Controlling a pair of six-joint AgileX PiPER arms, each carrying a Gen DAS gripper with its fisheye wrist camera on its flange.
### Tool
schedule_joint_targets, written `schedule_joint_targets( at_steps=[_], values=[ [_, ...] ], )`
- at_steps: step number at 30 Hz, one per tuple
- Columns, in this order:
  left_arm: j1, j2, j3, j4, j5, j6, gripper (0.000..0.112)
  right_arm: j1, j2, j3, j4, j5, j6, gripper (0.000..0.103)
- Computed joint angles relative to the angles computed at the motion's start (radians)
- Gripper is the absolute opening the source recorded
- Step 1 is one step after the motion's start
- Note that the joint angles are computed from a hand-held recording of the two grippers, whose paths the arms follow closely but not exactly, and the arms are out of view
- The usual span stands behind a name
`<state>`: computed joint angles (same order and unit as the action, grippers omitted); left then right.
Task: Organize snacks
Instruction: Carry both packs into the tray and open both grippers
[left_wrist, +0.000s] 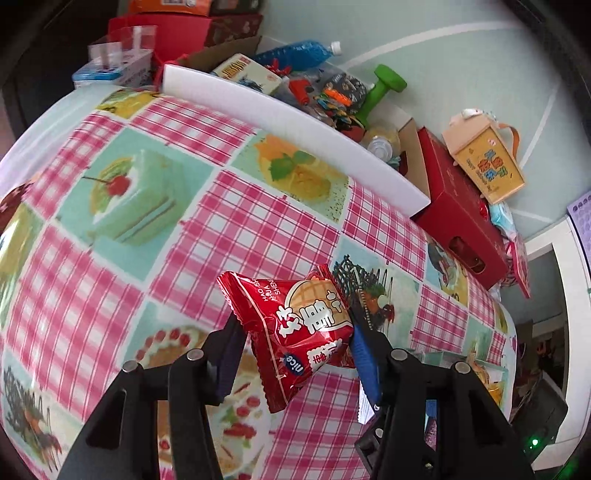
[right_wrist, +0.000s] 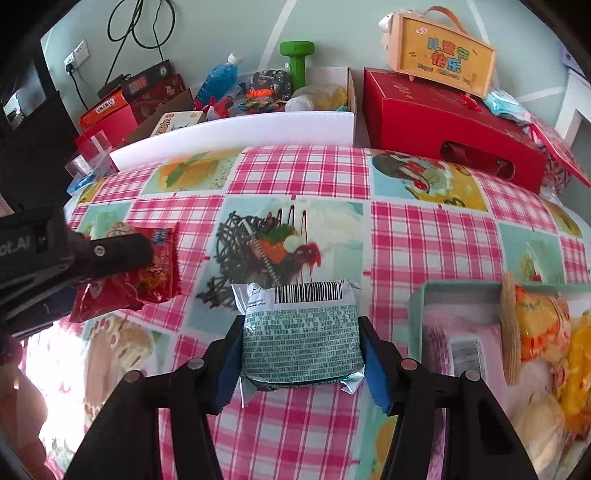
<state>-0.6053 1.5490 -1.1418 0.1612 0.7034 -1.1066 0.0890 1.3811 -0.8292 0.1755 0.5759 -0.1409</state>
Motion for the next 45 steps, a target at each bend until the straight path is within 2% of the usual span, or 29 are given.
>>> schedule_joint_targets(
  at_steps=[6, 11, 14, 16, 19, 27, 35, 41, 45],
  values=[
    [-0.068, -0.078, 0.038, 0.109, 0.043, -0.166, 0.055, -0.019, -0.117, 0.05, 0.005, 0.043, 0.038, 0.06],
    [-0.145, -0.122, 0.023, 0.184, 0.106, -0.261, 0.055, -0.048, -0.219, 0.054, -0.007, 0.117, 0.062, 0.06],
    [-0.186, -0.143, 0.003, 0.221, 0.127, -0.293, 0.055, -0.094, -0.288, 0.045, 0.024, 0.172, 0.048, 0.06],
    [-0.231, -0.15, -0.02, 0.267, 0.175, -0.331, 0.055, -0.134, -0.342, 0.05, 0.046, 0.203, 0.025, 0.06],
    [-0.286, -0.165, -0.038, 0.308, 0.205, -0.367, 0.055, -0.181, -0.405, 0.058, 0.043, 0.239, 0.024, 0.06],
    [-0.426, -0.162, -0.079, 0.391, 0.259, -0.449, 0.055, -0.449, -0.499, 0.057, 0.208, 0.383, -0.197, 0.06],
    [-0.531, -0.073, -0.157, 0.41, 0.248, -0.44, 0.055, -0.882, -0.5, 0.05, 0.381, 0.56, -0.517, 0.06],
    [-0.563, 0.043, -0.264, 0.328, 0.201, -0.316, 0.055, -1.118, -0.399, 0.017, 0.365, 0.564, -0.633, 0.06],
    [-0.573, 0.105, -0.32, 0.261, 0.184, -0.238, 0.055, -1.223, -0.337, -0.021, 0.371, 0.56, -0.675, 0.06]
  ],
)
